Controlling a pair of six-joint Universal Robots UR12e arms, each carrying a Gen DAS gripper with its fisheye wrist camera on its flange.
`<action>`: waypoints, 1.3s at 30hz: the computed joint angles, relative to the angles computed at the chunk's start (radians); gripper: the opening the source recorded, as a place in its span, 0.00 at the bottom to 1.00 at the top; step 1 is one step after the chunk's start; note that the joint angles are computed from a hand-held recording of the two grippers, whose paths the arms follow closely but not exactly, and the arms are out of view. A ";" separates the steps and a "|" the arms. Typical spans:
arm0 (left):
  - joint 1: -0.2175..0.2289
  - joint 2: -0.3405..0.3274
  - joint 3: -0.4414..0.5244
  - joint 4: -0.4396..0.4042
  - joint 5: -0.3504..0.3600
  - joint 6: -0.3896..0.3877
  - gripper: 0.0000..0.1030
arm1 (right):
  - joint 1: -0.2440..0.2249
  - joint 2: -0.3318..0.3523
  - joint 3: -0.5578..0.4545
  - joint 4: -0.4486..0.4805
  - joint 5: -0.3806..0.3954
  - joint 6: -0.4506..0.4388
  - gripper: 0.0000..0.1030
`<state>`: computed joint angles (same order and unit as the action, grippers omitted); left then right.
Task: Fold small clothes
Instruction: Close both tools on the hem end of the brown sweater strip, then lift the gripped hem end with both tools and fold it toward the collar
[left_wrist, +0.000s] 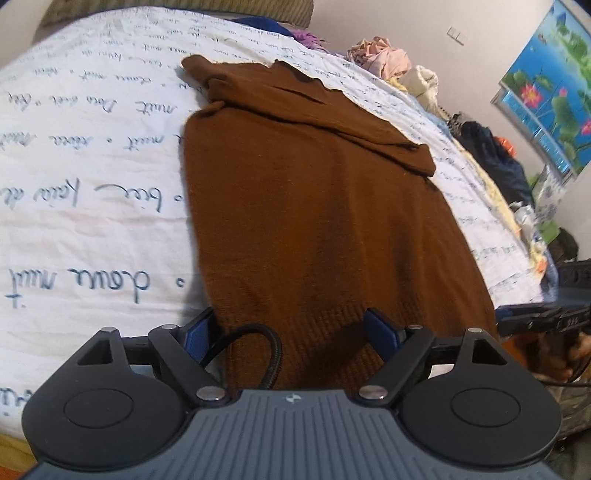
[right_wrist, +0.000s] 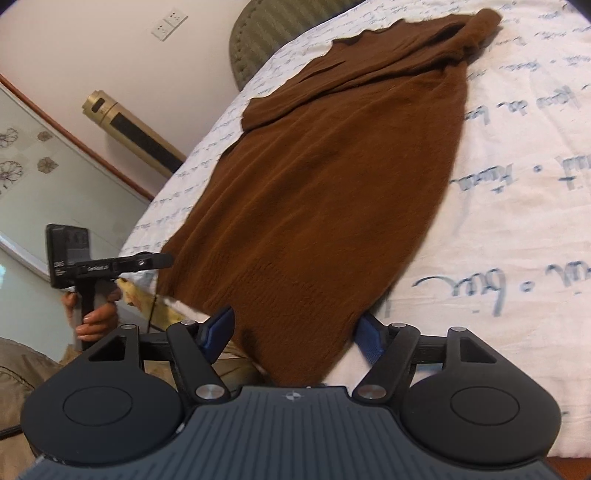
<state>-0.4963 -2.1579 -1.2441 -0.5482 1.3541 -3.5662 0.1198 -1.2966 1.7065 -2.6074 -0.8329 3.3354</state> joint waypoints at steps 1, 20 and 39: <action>-0.001 -0.003 0.003 0.006 -0.005 0.000 0.82 | 0.002 0.004 -0.003 0.002 0.011 -0.002 0.66; -0.024 -0.010 0.035 0.067 0.054 -0.013 0.11 | 0.040 0.031 -0.056 -0.117 -0.049 -0.004 0.14; -0.042 -0.134 0.308 0.036 0.199 0.043 0.05 | 0.022 0.093 -0.155 -0.371 -0.231 0.101 0.12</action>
<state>-0.5380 -2.2917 -0.9362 -0.5118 1.5533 -3.5235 0.1421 -1.2036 1.5517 -2.9780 -1.0634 3.4365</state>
